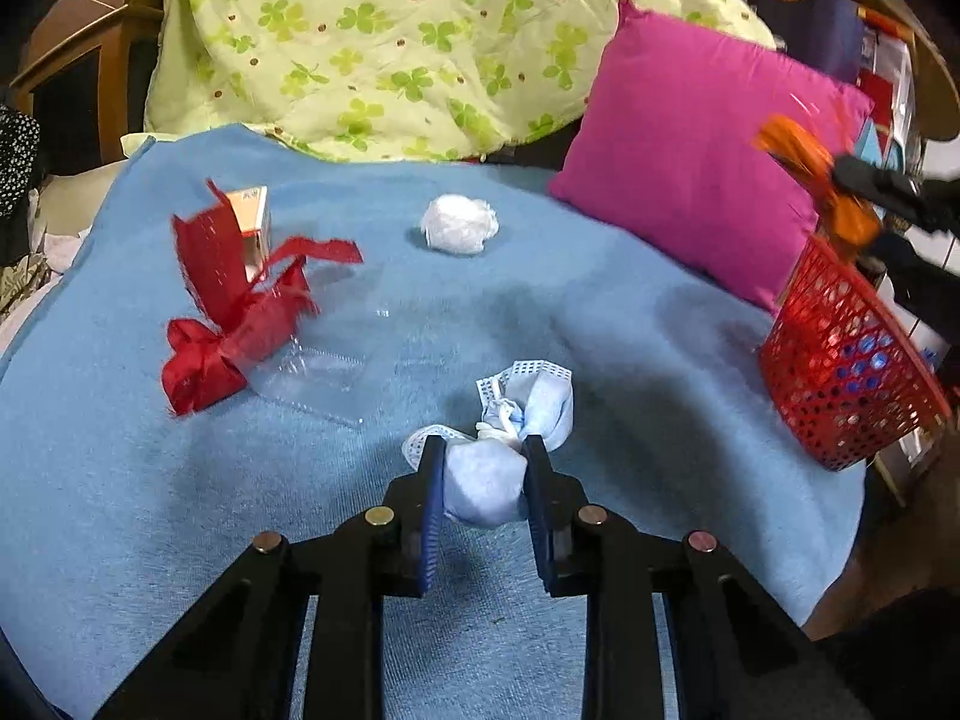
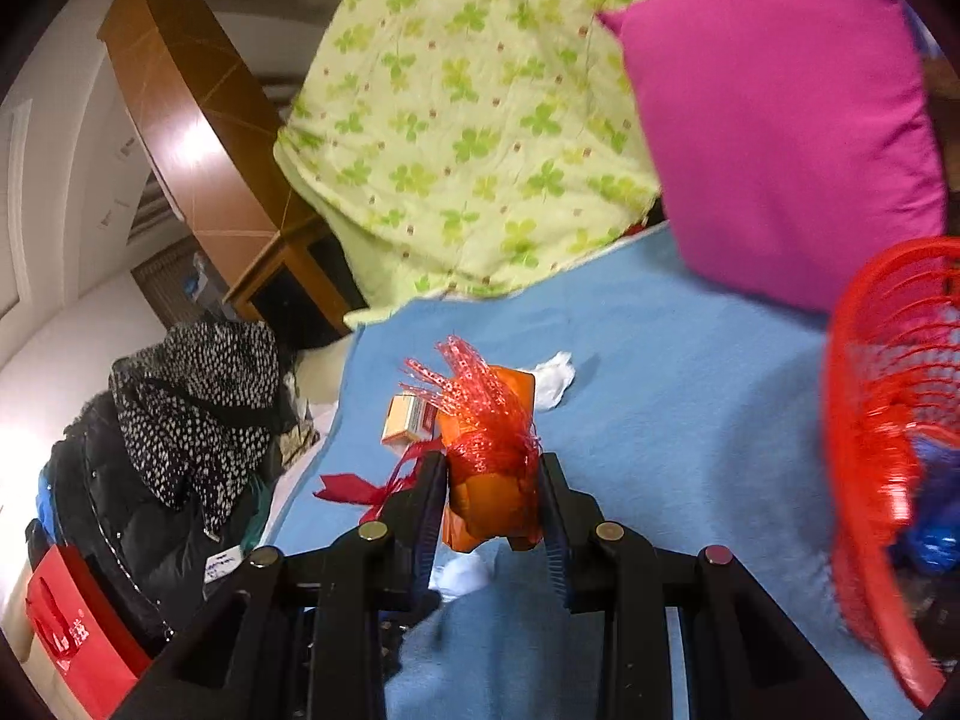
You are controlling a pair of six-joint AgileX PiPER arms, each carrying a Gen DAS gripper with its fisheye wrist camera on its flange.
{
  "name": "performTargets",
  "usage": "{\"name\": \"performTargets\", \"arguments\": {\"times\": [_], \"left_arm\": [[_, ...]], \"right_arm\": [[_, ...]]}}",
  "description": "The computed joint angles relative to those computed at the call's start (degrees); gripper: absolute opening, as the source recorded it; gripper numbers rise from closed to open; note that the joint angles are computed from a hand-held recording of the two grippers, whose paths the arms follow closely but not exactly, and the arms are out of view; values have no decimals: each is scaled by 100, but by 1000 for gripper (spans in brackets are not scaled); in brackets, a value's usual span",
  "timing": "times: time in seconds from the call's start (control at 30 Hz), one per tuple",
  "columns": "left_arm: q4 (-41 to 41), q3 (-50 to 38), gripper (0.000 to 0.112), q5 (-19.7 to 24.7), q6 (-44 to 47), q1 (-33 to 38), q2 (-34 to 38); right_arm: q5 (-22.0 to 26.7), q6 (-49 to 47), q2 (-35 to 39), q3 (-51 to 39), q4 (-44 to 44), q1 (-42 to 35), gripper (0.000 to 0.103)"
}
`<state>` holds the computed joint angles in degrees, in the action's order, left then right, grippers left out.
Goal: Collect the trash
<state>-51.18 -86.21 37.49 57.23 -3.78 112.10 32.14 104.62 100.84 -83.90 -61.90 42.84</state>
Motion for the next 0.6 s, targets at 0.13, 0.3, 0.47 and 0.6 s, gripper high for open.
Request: {"name": "performTargets", "arguments": {"times": [0.13, 0.3, 0.47, 0.6], "left_arm": [[-384, 150, 26, 55, 301, 99, -202], [-636, 512, 26, -137, 613, 124, -563], [-536, 750, 26, -373, 640, 34, -874], [-539, 945, 26, -503, 608, -33, -1133]], "right_arm": [[379, 992, -524, 650, -967, 276, 33], [530, 1458, -877, 1109, -1226, 310, 33], [546, 1077, -882, 1077, -861, 319, 33], [586, 930, -818, 1028, -720, 403, 33]]}}
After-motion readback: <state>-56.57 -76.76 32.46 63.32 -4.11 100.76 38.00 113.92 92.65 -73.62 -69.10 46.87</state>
